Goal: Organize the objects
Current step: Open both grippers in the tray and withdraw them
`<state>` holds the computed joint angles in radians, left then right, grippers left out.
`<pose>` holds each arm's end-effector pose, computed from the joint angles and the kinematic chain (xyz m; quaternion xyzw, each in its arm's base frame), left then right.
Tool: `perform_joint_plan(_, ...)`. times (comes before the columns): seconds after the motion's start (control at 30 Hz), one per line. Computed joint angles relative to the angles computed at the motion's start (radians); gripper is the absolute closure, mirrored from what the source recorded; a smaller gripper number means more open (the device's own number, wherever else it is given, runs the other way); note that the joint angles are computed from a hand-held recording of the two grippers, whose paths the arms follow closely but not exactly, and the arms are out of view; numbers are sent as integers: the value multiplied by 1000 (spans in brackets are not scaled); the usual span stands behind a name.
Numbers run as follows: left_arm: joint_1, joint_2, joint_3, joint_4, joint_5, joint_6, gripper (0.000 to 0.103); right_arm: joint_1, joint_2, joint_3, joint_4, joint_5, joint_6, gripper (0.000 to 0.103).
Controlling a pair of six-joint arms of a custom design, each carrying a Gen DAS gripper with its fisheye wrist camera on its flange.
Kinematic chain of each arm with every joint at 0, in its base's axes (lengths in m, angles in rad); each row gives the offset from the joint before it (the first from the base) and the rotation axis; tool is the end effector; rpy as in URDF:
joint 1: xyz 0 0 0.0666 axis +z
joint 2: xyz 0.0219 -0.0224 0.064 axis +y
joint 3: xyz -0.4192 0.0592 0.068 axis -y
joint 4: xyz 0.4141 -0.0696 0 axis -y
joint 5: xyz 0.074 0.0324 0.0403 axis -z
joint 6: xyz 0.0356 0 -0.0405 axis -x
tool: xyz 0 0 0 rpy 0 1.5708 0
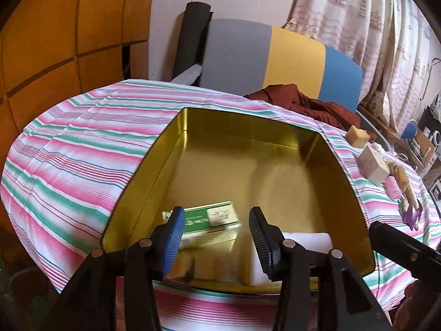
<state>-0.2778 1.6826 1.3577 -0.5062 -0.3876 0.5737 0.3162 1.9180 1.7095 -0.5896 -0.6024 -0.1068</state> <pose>0.5812 -0.1522 0.3283 -0.2037 0.8947 0.0170 0.3972 0.6645 0.2382 0.3418 -0.2036 0.8681 0.3442 0.2941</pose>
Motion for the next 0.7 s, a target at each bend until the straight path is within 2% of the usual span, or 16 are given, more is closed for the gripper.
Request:
perform_joint_plan(0.43,-38,-2,8,41,28,-22,54,-27,-18,-18,45,38,-16,7)
perform_joint_plan(0.7,-84,9,33,72,55,-97,54,-75,-24,-24,50,136,8,7)
